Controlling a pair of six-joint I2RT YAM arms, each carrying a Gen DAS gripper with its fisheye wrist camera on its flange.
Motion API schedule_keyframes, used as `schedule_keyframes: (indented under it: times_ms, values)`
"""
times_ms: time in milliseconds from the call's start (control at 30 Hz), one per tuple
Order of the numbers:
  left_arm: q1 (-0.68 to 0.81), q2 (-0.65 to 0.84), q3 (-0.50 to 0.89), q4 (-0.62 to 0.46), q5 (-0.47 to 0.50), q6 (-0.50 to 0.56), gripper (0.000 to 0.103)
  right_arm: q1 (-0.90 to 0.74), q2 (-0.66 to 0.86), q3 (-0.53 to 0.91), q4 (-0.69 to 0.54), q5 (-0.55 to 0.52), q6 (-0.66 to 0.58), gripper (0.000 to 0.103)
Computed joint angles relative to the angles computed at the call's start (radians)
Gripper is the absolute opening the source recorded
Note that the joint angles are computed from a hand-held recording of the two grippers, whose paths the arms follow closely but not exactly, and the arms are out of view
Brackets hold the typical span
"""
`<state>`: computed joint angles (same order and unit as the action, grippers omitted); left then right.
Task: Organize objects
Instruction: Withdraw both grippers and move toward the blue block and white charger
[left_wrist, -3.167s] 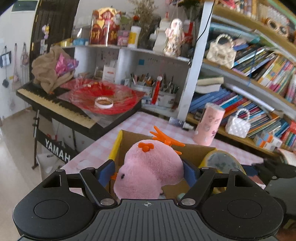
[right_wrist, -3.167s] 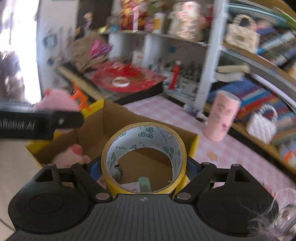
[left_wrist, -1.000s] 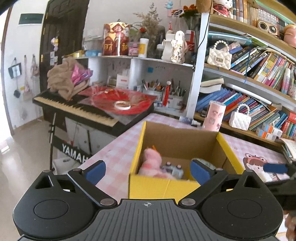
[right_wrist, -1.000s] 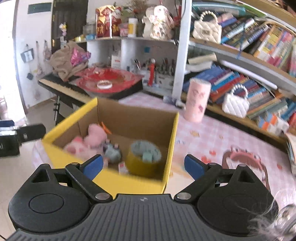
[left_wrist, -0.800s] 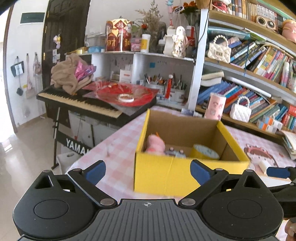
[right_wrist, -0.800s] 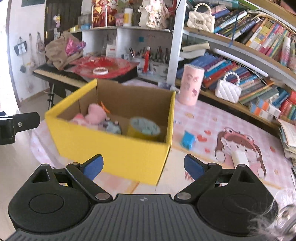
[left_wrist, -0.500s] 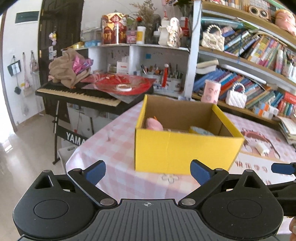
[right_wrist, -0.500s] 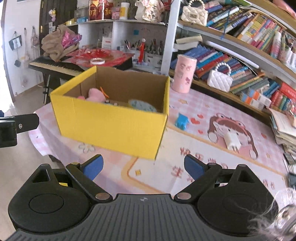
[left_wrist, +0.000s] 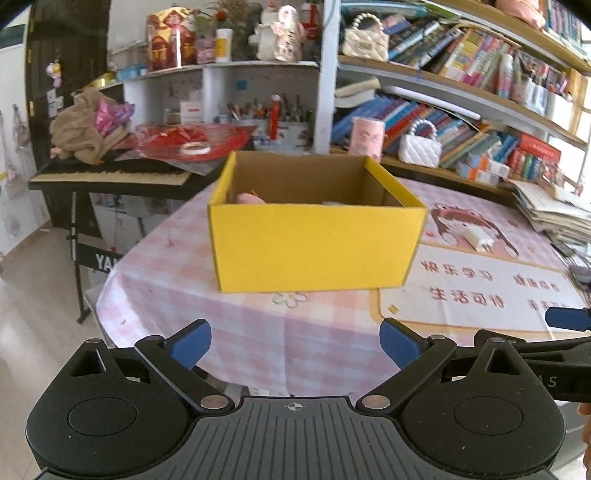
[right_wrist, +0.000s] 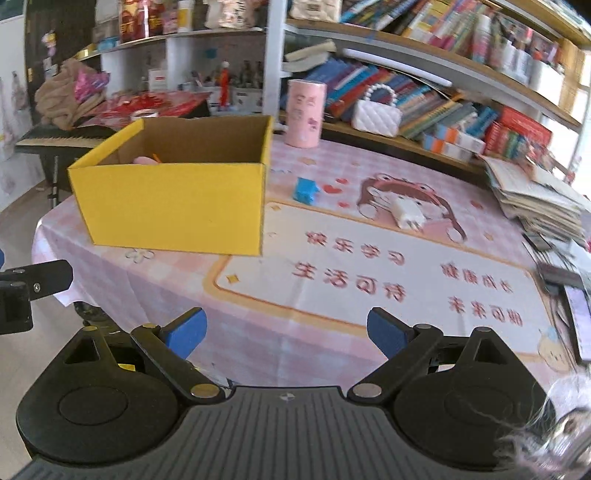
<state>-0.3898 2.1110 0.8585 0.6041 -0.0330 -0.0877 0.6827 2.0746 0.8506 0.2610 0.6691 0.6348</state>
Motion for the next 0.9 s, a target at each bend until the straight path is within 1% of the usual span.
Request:
schedule_keyframes:
  times_ms: [300, 567, 767, 900]
  values:
    - [-0.042, 0.023, 0.046, -0.047, 0.059, 0.014, 0.099, 0.014, -0.055, -0.068, -0.100, 0.069, 0.138, 0.094]
    - [-0.106, 0.068, 0.125, -0.099, 0.106, 0.046, 0.099, 0.001, -0.105, -0.145, -0.178, 0.106, 0.273, 0.093]
    - [-0.162, 0.107, 0.197, -0.147, 0.130, 0.067, 0.099, -0.025, -0.138, -0.206, -0.209, 0.119, 0.347, 0.093]
    - [-0.192, 0.135, 0.251, -0.180, 0.130, 0.068, 0.099, -0.057, -0.160, -0.244, -0.201, 0.114, 0.354, 0.093]
